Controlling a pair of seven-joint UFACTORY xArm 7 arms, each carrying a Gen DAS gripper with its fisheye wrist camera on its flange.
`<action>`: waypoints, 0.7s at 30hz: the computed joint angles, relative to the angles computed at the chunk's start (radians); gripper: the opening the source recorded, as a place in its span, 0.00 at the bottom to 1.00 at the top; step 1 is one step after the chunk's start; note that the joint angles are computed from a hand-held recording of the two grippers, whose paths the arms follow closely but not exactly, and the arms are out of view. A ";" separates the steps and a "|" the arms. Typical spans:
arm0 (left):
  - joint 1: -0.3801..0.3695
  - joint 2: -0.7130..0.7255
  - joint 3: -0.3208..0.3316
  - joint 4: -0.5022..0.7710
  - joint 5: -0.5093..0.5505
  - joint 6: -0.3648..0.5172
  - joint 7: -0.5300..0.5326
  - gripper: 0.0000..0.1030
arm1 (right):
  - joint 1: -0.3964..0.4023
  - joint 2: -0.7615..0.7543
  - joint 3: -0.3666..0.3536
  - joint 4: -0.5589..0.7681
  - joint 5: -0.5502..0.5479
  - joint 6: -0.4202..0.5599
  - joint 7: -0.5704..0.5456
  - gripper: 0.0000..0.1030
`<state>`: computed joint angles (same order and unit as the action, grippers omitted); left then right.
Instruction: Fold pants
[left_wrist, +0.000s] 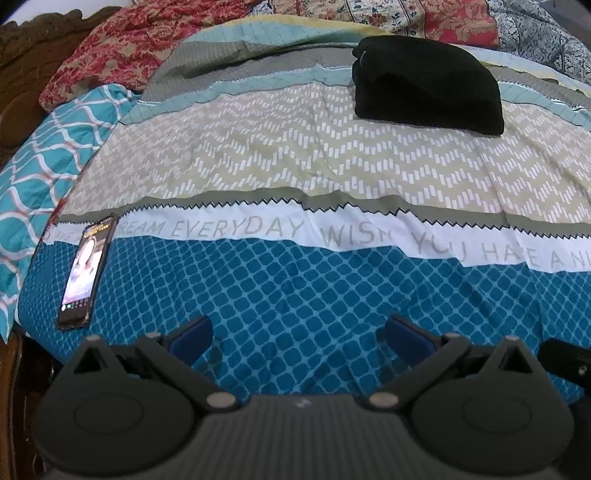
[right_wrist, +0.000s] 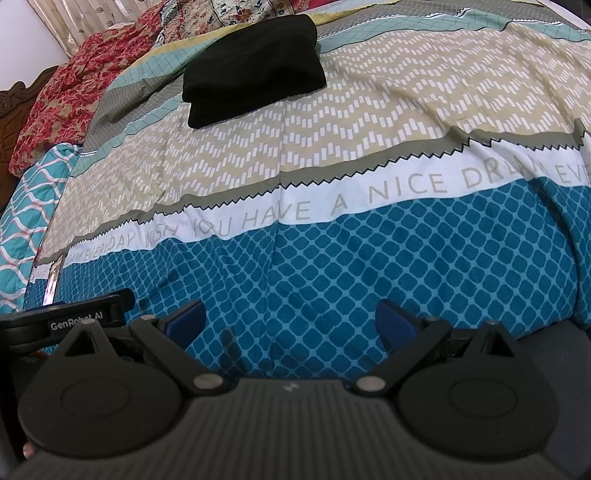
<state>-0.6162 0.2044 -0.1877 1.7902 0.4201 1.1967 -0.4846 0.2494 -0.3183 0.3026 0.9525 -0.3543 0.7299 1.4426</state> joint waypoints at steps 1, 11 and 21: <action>0.003 0.001 -0.001 0.003 -0.012 0.001 0.005 1.00 | 0.000 0.000 0.000 0.001 0.000 0.000 0.000 0.97; -0.004 0.013 0.000 0.021 -0.030 0.028 0.011 1.00 | 0.000 0.002 -0.001 0.000 -0.001 -0.002 0.001 0.97; -0.006 0.021 0.004 0.032 -0.035 0.041 0.012 1.00 | 0.001 0.000 -0.004 -0.004 0.003 -0.007 -0.003 0.97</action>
